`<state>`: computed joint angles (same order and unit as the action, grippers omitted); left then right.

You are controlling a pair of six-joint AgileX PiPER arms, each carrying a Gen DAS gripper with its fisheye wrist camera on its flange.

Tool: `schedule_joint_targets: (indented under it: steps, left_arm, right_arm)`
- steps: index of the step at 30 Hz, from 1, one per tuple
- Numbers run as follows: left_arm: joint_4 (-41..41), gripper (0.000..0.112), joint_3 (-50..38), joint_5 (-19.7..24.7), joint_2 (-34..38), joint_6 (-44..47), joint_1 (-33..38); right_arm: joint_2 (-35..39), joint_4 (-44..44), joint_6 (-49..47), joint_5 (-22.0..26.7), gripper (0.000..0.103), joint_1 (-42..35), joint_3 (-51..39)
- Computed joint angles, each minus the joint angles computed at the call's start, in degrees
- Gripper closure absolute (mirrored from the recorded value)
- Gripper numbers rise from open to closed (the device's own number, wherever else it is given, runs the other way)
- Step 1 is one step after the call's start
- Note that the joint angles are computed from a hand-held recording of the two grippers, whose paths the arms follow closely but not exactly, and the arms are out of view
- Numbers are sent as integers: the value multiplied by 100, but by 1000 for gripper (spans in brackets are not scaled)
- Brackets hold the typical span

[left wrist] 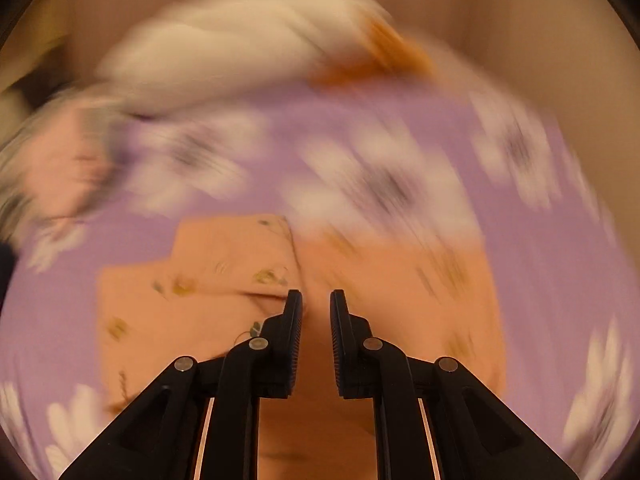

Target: Fold small clothes

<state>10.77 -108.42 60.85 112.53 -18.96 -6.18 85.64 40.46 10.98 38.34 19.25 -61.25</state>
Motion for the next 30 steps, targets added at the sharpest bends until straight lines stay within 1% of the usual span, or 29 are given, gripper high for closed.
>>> schedule_joint_targets:
  steps: [1,2,3,4,5,6,7,8,9,10,11,12,13,14,15,16,17,18,19,20,21,22,23,24,25,26,27,29,30]
  left_arm:
    - [26,99,-132,338,345,208,-203]
    - [276,99,-34,502,523,186,-373]
    - [754,98,246,437,472,-64,-580]
    - [1327,83,709,143,192,-349,-794]
    - [1862,65,1200,-68,-132,-517,-929]
    - [2168,56,1462,-92,-342,-556,-1000]
    - [2245,56,1729,-184,-661,-478,-962]
    - [2196,55,2139,-390,-1202,-403,-812]
    - [2123,54,2377,-508,-1568,-403,-703]
    - [2056,44,2661,-669,-2037,-491,-512]
    - [2074,31,3111,-937,-2573,-634,-212]
    - [2273,28,3437,-1144,-2901,-921,-2]
    - [2701,28,3696,-1249,-3062,-1430,75]
    - [3234,28,3935,-1240,-3094,-1913,244]
    - [3603,30,4022,-1001,-2901,-2167,410]
    - [3744,43,4080,-877,-2691,-2191,596]
    - [3655,57,4071,-843,-2455,-2027,794]
    - [3411,61,4075,-935,-2202,-1707,1066]
    - [3311,61,4097,-1023,-1959,-1576,1239]
    - [3406,61,4137,-1158,-1734,-1675,1331]
    - [3731,61,4360,-1522,-1724,-2002,1404]
    - [4149,61,4564,-1701,-1814,-2460,1407]
    - [4338,61,4586,-1650,-1775,-2706,1424]
    - [4298,61,4467,-1477,-1671,-2723,1515]
    - [4072,61,4322,-1473,-1603,-2511,1698]
    - [3757,61,4262,-1661,-1636,-2166,1952]
    - [3268,61,4285,-1948,-1740,-1747,2312]
    - [2552,61,4364,-2186,-1892,-1245,2763]
    - [2035,61,4330,-2310,-1890,-845,3008]
  right_arm:
    - [-24,149,-93,1,23,-40,56]
    - [-52,172,-119,-15,23,-10,92]
    - [-41,-34,18,29,23,86,30]
    - [2,-209,68,120,23,113,-82]
    - [-2,-522,244,126,23,257,-152]
    - [5,-936,525,135,23,437,-245]
    - [31,-1285,788,158,23,591,-341]
    - [68,-1505,954,192,22,655,-422]
    - [99,-1649,1103,168,20,729,-461]
    - [137,-1772,1229,132,20,796,-491]
    - [202,-1929,1390,130,19,863,-555]
    - [223,-2045,1503,127,18,898,-572]
    - [248,-2302,1772,73,18,1018,-605]
    - [264,-2545,1993,44,17,1131,-635]
    - [310,-2969,2345,77,16,1325,-718]
    - [379,-3374,2601,179,16,1497,-836]
    - [457,-3618,2629,264,15,1498,-936]
    - [551,-4074,2875,373,14,1680,-1060]
    - [662,-4495,3083,470,13,1841,-1173]
    - [694,-4790,3177,502,12,1907,-1150]
    - [819,-5244,3423,628,11,2088,-1252]
    - [941,-5522,3480,701,11,2135,-1346]
    - [1108,-6029,3747,852,10,2350,-1458]
    - [1282,-6348,3834,978,10,2457,-1593]
    - [1399,-6616,3875,1112,10,2542,-1678]
    - [1517,-6919,3979,1273,10,2687,-1774]
    - [1408,-6993,3968,1226,11,2668,-1642]
    - [1294,-6600,3511,1164,14,2547,-1661]
    - [1274,-6368,3287,1123,17,2509,-1734]
